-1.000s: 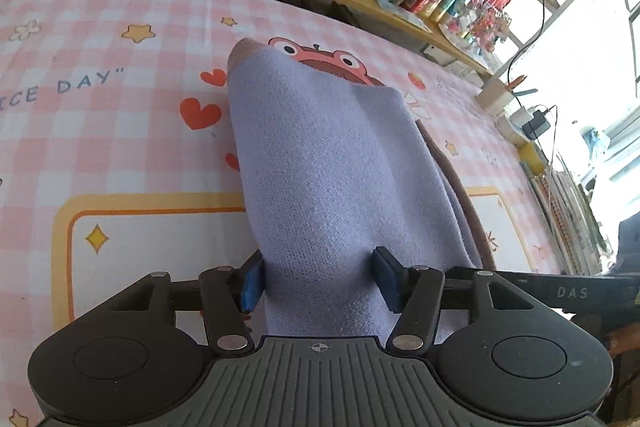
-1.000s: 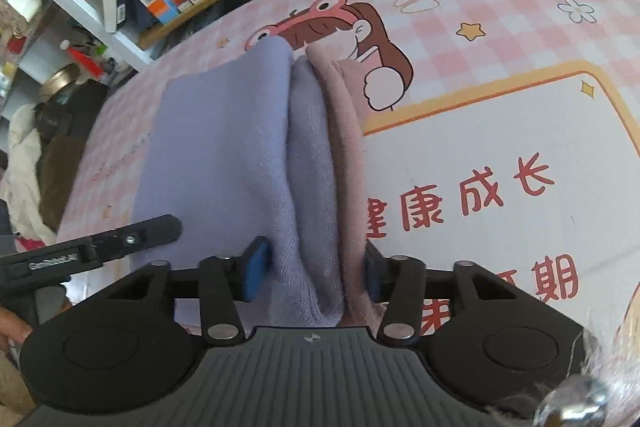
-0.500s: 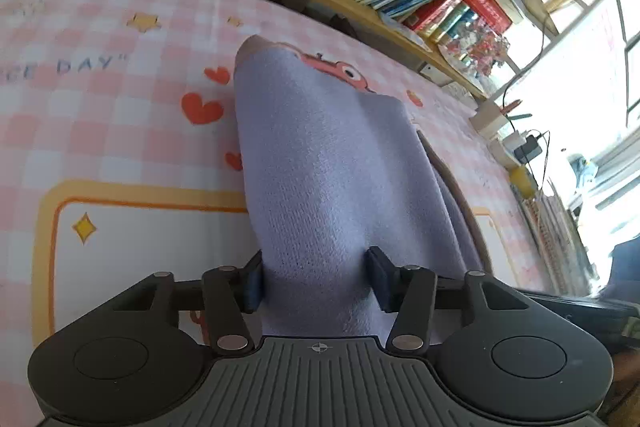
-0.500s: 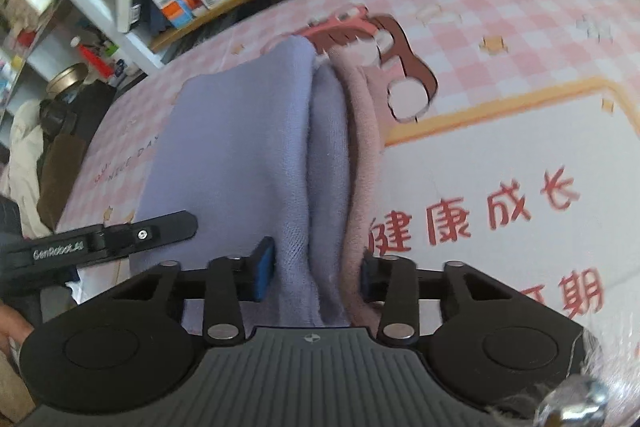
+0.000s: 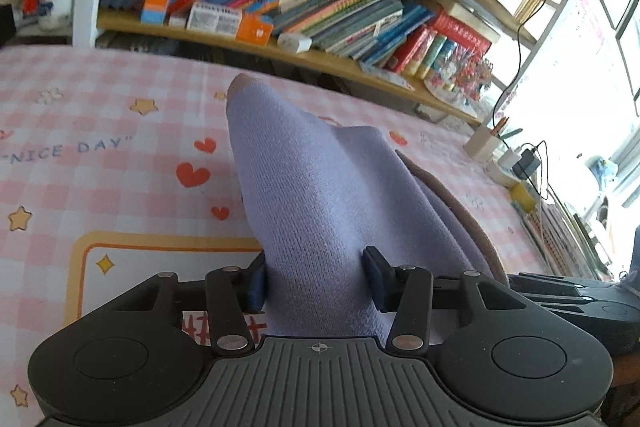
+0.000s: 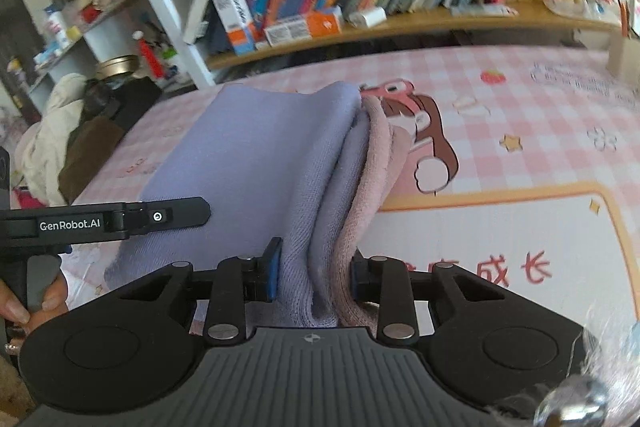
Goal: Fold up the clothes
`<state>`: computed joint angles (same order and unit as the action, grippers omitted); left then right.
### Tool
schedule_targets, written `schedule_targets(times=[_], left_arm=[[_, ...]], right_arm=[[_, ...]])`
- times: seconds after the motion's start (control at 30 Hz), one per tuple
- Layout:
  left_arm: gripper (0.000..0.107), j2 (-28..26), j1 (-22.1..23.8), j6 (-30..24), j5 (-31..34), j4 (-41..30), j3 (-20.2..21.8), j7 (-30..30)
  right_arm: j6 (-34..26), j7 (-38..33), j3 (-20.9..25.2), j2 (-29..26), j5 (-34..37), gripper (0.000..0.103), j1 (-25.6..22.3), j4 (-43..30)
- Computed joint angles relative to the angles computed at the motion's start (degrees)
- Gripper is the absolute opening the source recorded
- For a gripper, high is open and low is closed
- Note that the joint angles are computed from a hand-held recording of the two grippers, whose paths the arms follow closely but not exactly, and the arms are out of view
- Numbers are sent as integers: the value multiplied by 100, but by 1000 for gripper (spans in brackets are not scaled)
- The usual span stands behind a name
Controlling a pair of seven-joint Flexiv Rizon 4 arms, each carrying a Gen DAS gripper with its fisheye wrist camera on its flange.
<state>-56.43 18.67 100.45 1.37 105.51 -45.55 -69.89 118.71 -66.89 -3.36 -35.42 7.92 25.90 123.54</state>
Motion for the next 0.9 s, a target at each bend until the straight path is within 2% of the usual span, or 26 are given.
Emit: schedule_targets(times=[0.17,0.53,0.9], left_arm=[[47,282,-293,352,43,215,275,-328],[47,680,-796,510,211,461,744,-885],[47,921,-1107,698,339,650,1073,-1299]], right_arm=[[386,-141,285,74,-261,28,-382,259],[1042,19,767,149,-673,28,-1078,894],[1430,83,854,205,-910,28,-1276,1305]])
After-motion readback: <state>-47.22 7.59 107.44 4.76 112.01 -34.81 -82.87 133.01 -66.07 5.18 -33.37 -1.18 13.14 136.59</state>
